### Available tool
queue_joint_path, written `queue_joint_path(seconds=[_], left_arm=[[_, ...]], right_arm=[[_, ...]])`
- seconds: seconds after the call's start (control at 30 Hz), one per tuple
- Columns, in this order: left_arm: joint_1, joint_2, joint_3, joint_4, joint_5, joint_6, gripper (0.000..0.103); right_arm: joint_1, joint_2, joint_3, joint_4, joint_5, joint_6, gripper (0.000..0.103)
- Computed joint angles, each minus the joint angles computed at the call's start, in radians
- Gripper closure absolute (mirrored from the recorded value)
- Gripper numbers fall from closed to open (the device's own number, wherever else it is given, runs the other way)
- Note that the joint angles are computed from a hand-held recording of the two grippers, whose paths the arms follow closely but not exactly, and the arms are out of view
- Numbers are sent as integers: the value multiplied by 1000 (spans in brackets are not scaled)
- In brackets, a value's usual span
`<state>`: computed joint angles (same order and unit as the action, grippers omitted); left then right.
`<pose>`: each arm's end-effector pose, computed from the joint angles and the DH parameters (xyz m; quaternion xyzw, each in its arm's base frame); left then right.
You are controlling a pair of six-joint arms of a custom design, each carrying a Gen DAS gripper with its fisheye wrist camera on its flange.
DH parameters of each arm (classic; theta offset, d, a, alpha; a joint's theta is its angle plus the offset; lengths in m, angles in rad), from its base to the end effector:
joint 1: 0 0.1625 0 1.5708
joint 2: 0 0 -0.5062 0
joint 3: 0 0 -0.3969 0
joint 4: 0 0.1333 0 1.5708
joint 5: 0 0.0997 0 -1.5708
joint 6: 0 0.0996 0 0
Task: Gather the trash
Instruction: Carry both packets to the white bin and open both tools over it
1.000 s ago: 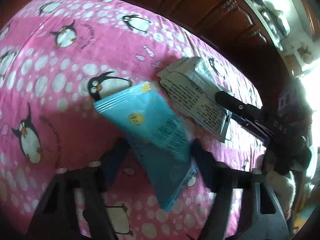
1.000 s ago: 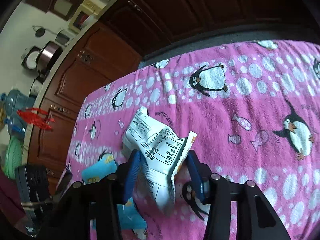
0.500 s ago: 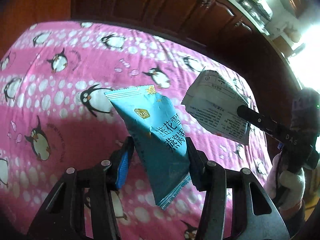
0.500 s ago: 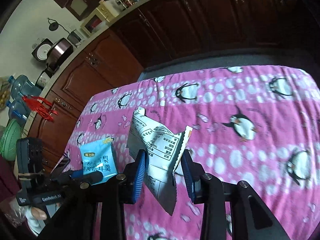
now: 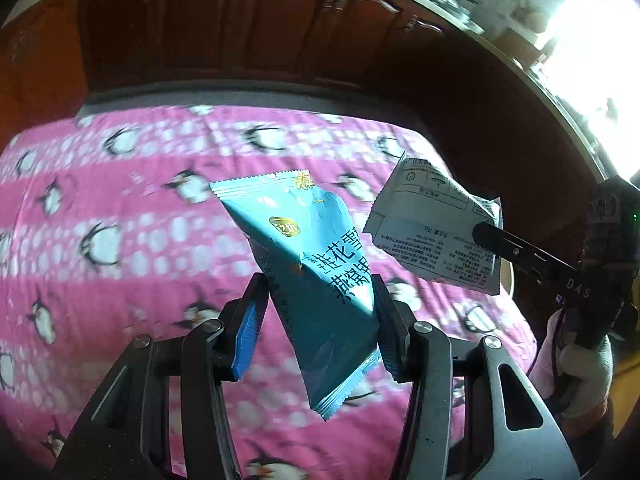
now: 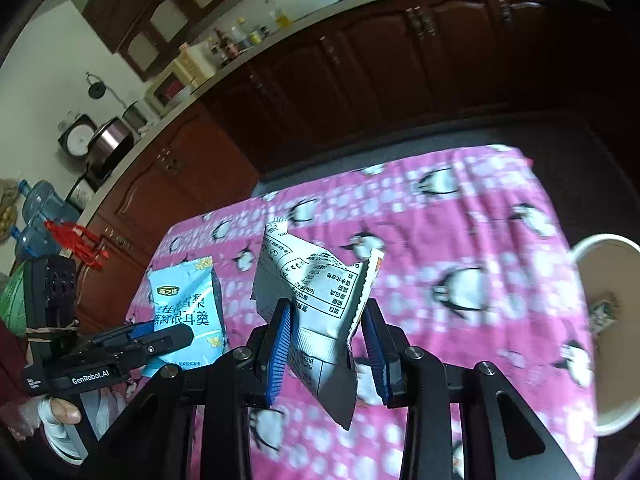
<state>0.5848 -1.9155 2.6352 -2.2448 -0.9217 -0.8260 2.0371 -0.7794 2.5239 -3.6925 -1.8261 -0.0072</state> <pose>-0.0794 -0.2847 0.2935 0.0830 0.9439 -0.2375 0.2137 0.2853 -0.3262 0.0745 0.2053 -0.9527 0.2095 0.0795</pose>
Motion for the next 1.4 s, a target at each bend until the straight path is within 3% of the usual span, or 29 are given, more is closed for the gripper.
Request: queue_joint_path(seconds=[0.33,0.9,1.0,1.4], left_arm=[[-61,291,3,-266,-54,89,55],[-50,731,-73,-643,-192,255,55],[-34,797,-98,-688,-220,271,55],[-17,976,-161,-797,-222,315,54]], right_arm=[[-86,-141,136,-106,-63,-16,69],[-287,-381,267,-170,-144,-65,69],[-307,-384,273,-203,-202,-81,69],[-467,-320,279,-249,-194,-82,67]])
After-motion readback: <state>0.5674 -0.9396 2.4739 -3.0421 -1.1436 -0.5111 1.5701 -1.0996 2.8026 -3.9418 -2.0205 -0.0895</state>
